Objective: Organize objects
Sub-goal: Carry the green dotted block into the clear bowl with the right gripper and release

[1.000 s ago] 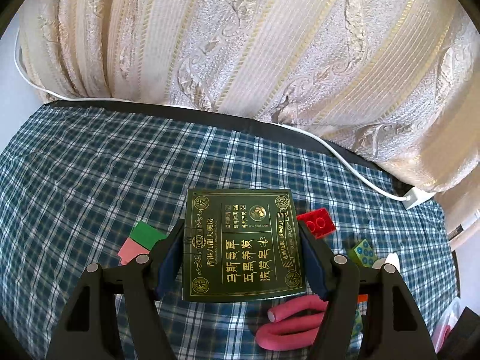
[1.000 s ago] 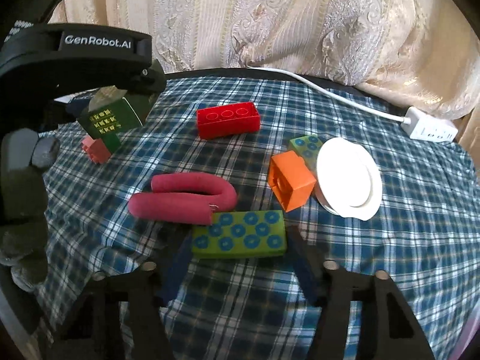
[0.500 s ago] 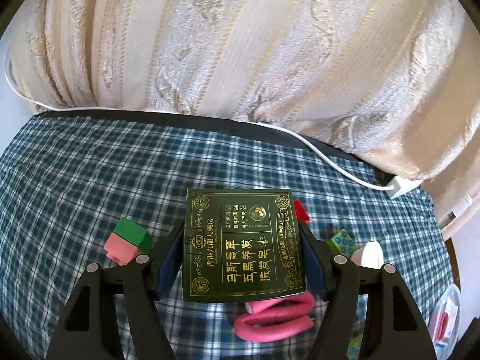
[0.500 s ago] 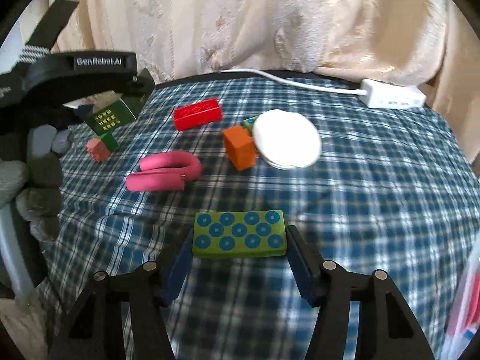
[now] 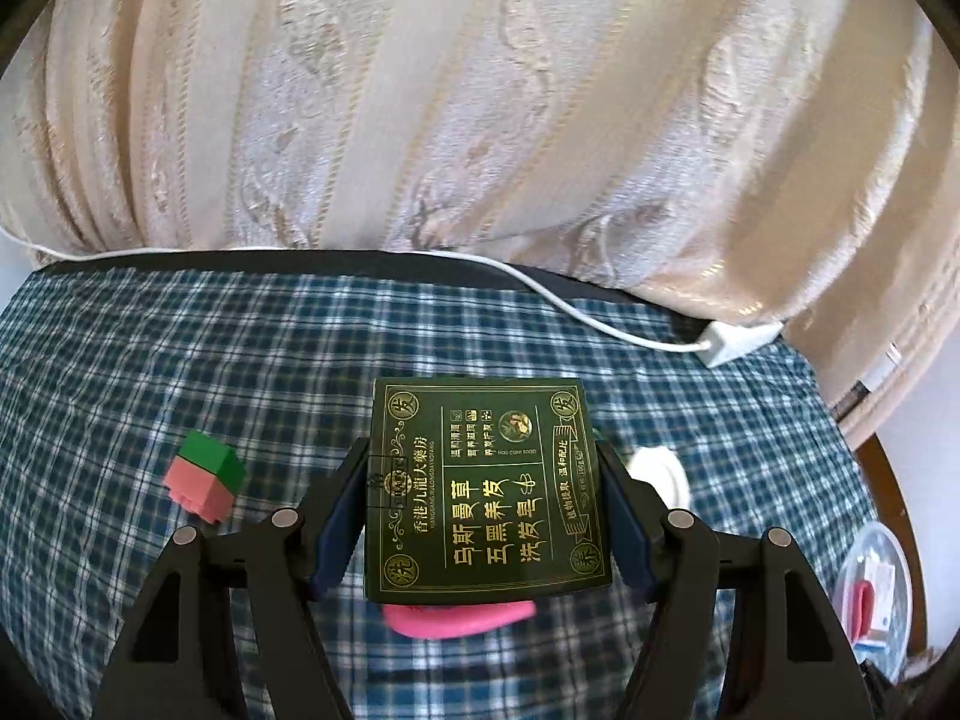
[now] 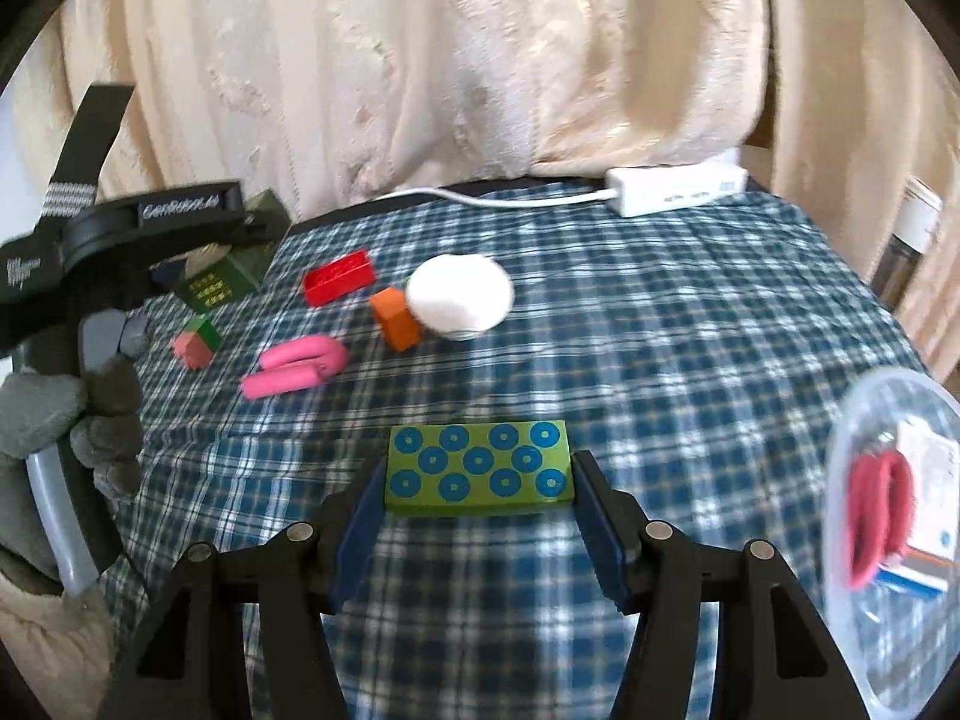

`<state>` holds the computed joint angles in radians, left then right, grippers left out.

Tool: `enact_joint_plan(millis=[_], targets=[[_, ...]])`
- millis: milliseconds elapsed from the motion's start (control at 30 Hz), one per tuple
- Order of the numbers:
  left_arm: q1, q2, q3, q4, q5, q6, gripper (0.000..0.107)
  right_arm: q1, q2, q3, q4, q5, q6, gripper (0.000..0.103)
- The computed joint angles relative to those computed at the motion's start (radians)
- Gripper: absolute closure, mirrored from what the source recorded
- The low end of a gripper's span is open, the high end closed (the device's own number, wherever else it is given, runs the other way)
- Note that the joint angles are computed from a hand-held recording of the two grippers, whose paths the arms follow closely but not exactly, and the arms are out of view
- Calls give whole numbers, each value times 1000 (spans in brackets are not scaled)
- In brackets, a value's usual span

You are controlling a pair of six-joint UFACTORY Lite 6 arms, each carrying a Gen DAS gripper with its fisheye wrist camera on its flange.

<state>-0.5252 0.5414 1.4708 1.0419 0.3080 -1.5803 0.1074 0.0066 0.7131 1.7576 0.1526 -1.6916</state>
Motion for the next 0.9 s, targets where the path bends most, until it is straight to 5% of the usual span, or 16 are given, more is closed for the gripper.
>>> enact_joint_plan(millis=[533,900], targets=[[-127,-17,7,-15,-2,48,36,-465,-296,-215,-214,103,123,40],[-221,-20,14,9,21,51,36,-875,-237,-164,-213,230,6,40]])
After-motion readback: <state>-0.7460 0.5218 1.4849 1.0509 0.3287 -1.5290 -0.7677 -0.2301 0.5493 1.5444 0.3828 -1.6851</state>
